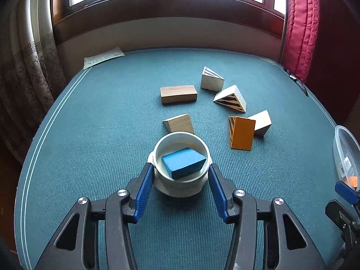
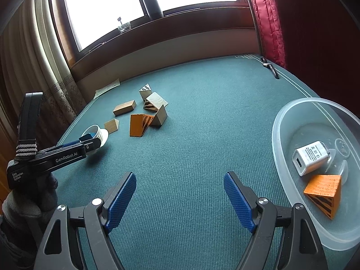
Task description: Organize rigid objects
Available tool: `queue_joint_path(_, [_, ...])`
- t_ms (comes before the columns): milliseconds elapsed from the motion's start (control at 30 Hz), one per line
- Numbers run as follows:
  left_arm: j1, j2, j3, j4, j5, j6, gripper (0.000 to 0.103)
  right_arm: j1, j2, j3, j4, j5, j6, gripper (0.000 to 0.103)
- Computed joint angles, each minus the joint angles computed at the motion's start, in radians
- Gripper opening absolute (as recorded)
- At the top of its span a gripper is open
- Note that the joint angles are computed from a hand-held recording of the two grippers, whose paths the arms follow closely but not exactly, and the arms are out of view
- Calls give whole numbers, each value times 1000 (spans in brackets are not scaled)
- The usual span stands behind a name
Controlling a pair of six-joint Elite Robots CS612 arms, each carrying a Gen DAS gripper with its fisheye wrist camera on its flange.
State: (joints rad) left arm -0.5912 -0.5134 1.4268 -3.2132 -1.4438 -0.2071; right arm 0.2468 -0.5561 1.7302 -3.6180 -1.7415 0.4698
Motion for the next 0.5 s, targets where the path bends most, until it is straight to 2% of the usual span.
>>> queue_joint_path(167, [3, -1, 3, 38, -54, -24, 52, -1, -1, 0, 5, 2, -4, 84])
queue_joint_path(300, [7, -7, 21, 18, -70, -32, 53, 3, 0, -12, 11, 9, -27, 84])
queue_joint_path(500, [18, -17, 54, -24, -84, -21, 57, 4, 2, -42, 24, 79, -45, 84])
